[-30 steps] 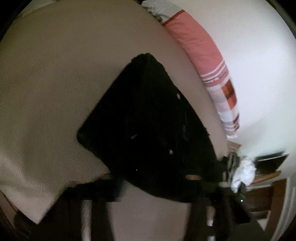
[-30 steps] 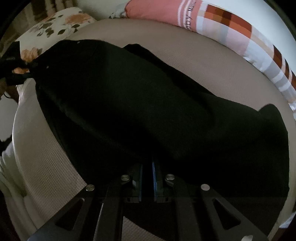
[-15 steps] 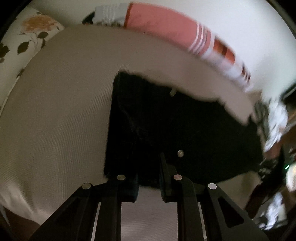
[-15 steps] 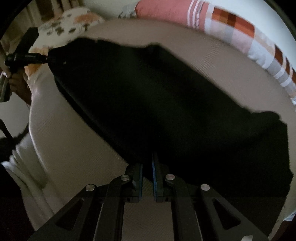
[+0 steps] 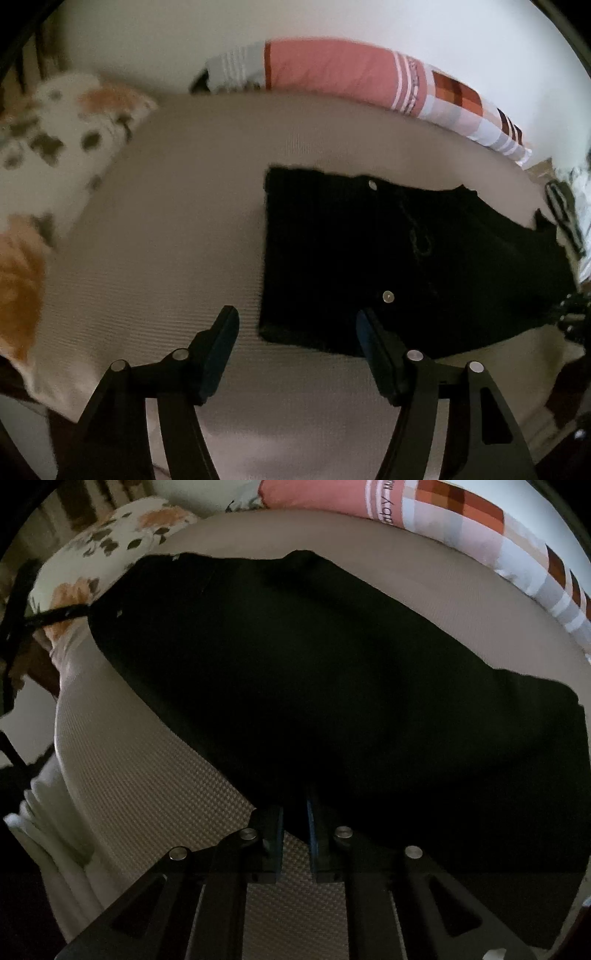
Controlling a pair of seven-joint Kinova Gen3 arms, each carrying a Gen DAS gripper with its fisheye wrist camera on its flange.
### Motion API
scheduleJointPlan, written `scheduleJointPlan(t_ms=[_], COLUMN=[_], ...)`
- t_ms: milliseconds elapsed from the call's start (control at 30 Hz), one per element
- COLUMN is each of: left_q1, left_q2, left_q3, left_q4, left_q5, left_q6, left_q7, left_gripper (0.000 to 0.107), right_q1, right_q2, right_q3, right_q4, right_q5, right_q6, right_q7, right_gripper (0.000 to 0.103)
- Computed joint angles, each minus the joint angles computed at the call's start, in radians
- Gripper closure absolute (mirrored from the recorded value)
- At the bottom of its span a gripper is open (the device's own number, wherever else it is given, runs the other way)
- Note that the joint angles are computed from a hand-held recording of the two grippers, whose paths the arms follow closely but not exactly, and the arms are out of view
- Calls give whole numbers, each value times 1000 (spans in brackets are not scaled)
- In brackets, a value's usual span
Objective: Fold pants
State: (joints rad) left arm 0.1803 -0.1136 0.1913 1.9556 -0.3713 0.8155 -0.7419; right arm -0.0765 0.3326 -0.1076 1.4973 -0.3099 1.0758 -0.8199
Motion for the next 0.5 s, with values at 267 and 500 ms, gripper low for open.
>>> scheduleJointPlan(t_ms=[267, 500], left_q1=[92, 240], left_q2=[63, 279], left_q3=[144, 87], left_q4=[-69, -210], left_q5=[-162, -108], left_q6=[-69, -215], left_q7=[39, -213], left_gripper=[41, 41], right_q1=[39, 42], right_q2=[35, 40], right_q3=[1, -3], right_q4=[-63, -88], right_q5=[-71, -82], right_q6=[53, 55], right_q7=[-30, -43], right_gripper=[90, 90])
